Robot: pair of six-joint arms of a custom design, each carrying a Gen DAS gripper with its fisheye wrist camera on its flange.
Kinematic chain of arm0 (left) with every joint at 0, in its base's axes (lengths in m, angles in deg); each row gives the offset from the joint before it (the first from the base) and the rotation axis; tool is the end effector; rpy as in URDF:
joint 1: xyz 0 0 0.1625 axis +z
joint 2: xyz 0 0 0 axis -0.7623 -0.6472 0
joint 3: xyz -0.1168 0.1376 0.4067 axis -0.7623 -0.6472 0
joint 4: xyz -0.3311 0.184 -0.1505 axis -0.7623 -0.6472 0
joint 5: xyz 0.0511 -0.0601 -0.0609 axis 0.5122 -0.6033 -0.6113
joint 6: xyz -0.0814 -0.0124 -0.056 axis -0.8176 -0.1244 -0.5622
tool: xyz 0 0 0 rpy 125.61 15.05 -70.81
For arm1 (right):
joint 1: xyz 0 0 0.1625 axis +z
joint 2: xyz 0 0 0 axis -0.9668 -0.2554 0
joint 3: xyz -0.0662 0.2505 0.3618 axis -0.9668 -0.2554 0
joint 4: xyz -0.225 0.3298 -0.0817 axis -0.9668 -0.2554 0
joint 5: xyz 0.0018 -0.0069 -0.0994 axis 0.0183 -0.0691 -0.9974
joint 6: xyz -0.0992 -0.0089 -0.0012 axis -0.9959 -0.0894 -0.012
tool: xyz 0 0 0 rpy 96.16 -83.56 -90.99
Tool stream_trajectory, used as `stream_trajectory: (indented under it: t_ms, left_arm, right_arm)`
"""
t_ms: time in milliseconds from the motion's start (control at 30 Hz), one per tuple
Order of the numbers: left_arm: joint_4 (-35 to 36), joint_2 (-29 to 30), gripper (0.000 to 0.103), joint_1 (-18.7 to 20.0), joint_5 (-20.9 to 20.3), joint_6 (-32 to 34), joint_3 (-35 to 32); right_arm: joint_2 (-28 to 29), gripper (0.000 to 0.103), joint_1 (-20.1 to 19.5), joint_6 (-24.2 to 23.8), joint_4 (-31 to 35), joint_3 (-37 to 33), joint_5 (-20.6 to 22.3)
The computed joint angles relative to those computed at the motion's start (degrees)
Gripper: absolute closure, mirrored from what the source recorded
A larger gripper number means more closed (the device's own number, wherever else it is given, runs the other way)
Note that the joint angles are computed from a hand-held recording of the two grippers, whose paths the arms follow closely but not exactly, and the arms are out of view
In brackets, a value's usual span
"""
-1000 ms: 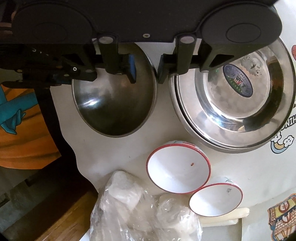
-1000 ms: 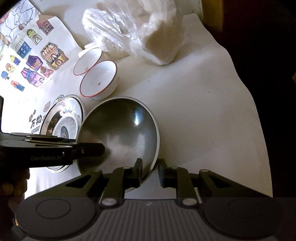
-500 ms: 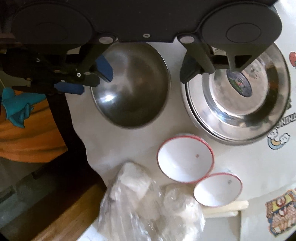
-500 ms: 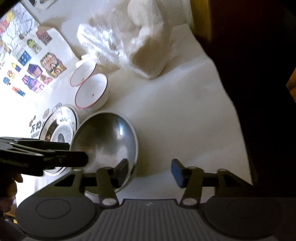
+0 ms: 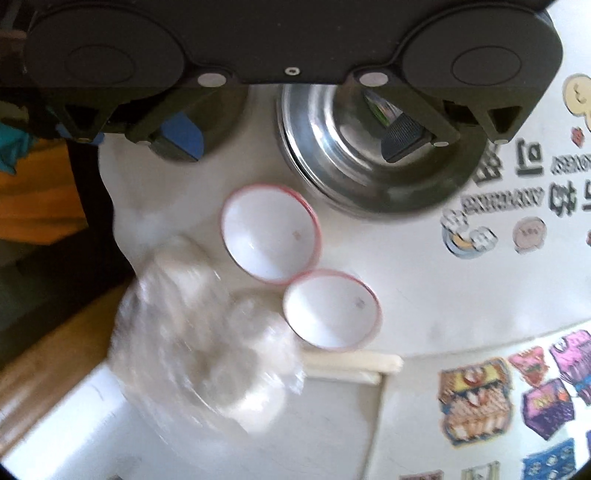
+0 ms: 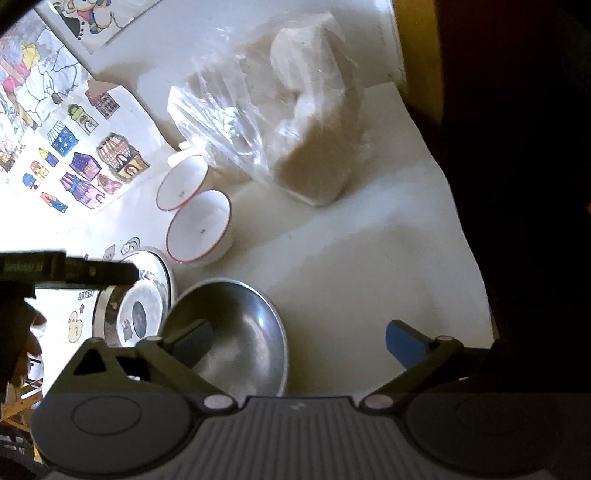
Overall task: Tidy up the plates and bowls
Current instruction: 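Lower the steel bowl beside the plate stack and open both grippers, then move both grippers to the nearer red-rimmed white bowl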
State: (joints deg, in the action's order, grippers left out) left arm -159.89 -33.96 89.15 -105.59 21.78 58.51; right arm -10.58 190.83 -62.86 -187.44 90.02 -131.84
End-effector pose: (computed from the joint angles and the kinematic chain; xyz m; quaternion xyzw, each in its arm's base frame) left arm -0.0930 -0.3132 0.2184 0.1135 0.9583 -0.1380 0.2231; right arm 0.1996 -0.2302 0.1229 0.0408 -0.9536 0.2076 0.2143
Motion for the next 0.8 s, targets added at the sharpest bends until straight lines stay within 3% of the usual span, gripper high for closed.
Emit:
stream_trajectory:
  t_ms: [233,433,800]
  left_arm:
    - [-8.05,6.41,0.001,5.38,4.92,8.71,-2.02]
    - [-11.45,12.66,0.001,9.13,5.18,15.11,-4.33]
    - [-11.36,18.7,0.001,11.19,7.3,17.81,-7.19]
  right_arm:
    - [3.59,0.0,-0.26,-3.53,-0.26,-4.44,0.27]
    - [7.87,0.0,-2.02,-6.76,-1.06,-8.22,0.49]
    - [14.24,0.0,-4.99,-12.35,-2.86,-13.45,2.48]
